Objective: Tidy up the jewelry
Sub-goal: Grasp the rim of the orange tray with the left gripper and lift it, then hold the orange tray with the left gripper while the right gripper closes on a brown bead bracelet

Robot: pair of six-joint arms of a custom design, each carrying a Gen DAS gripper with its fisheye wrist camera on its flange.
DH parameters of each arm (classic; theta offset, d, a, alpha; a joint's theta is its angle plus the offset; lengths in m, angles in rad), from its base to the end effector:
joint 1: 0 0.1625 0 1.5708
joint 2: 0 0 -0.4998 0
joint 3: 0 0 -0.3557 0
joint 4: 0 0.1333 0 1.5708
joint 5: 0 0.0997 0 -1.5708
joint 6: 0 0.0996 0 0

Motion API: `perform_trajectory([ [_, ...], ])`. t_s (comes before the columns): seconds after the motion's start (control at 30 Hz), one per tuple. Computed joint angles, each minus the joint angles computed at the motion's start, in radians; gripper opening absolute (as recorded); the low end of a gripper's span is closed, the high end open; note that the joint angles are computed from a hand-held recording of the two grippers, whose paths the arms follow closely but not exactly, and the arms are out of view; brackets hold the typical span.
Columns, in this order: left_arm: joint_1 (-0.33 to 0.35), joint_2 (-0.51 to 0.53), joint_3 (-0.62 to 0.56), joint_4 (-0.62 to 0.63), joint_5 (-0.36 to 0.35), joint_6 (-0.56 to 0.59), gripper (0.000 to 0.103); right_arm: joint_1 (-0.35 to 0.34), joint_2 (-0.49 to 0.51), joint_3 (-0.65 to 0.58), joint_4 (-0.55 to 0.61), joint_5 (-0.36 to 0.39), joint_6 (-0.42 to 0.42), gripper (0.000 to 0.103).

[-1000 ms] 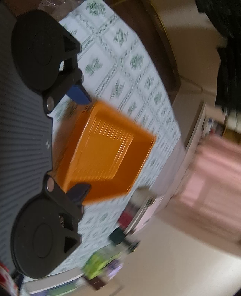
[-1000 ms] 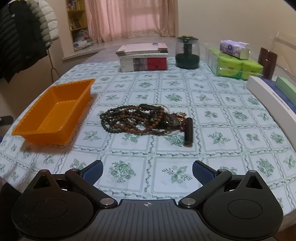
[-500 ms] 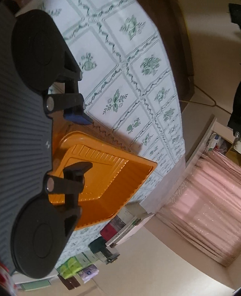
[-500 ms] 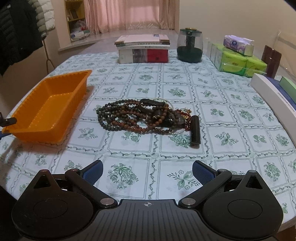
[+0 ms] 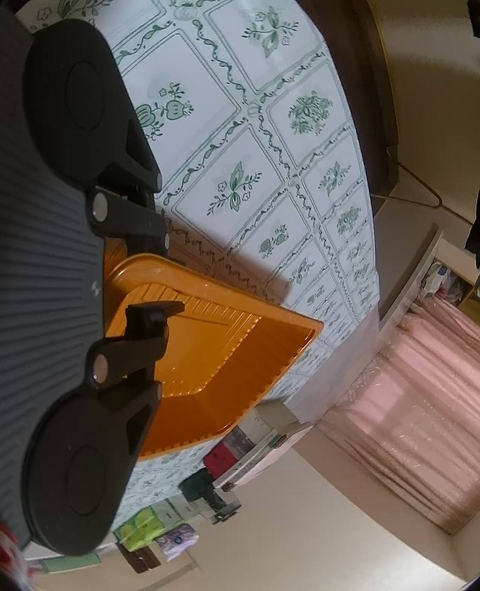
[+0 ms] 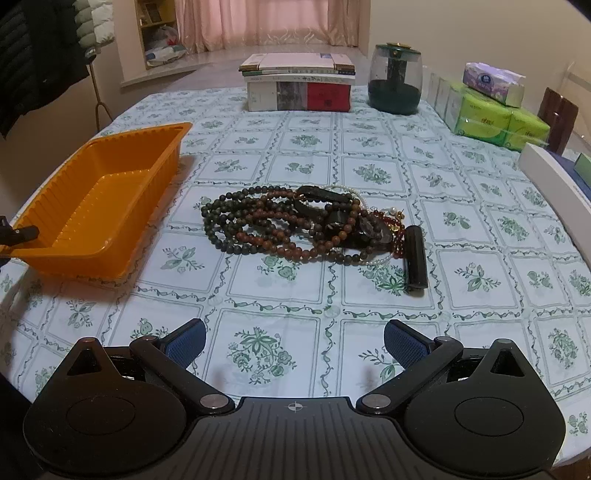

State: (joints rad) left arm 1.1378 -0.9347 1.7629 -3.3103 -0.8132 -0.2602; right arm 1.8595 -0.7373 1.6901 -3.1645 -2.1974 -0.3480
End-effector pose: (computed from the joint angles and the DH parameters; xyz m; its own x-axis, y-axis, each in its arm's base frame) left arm -0.0920 -0.6798 0.3370 -0.9236 -0.3249 -0.2035 0.0202 0.4891 -0.8720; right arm 0.2723 -0.6538 0.2035 -0.7460 -0.1629 0.6458 -0.5134 0.7583 -0.4018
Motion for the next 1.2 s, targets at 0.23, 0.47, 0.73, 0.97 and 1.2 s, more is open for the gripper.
perform_trajectory([
  [0.23,-0.046,0.007,-0.046,0.093,0.097,0.150,0.008,-0.008,-0.011,0.016,-0.015,0.015,0.004,0.102],
  [0.47,-0.107,0.036,-0.113,0.141,0.199,0.445,0.008,-0.033,-0.027,0.029,-0.060,0.019,0.024,0.102],
  [0.73,-0.149,0.078,-0.190,0.290,0.292,0.666,0.004,-0.076,-0.042,0.016,-0.089,0.039,0.054,0.102],
  [0.97,-0.160,0.101,-0.225,0.305,0.307,0.712,0.004,-0.112,-0.039,-0.014,-0.145,0.045,-0.032,0.102],
  [1.2,-0.156,0.084,-0.241,0.408,0.255,0.582,0.003,-0.140,-0.010,-0.094,-0.071,0.055,-0.114,0.062],
])
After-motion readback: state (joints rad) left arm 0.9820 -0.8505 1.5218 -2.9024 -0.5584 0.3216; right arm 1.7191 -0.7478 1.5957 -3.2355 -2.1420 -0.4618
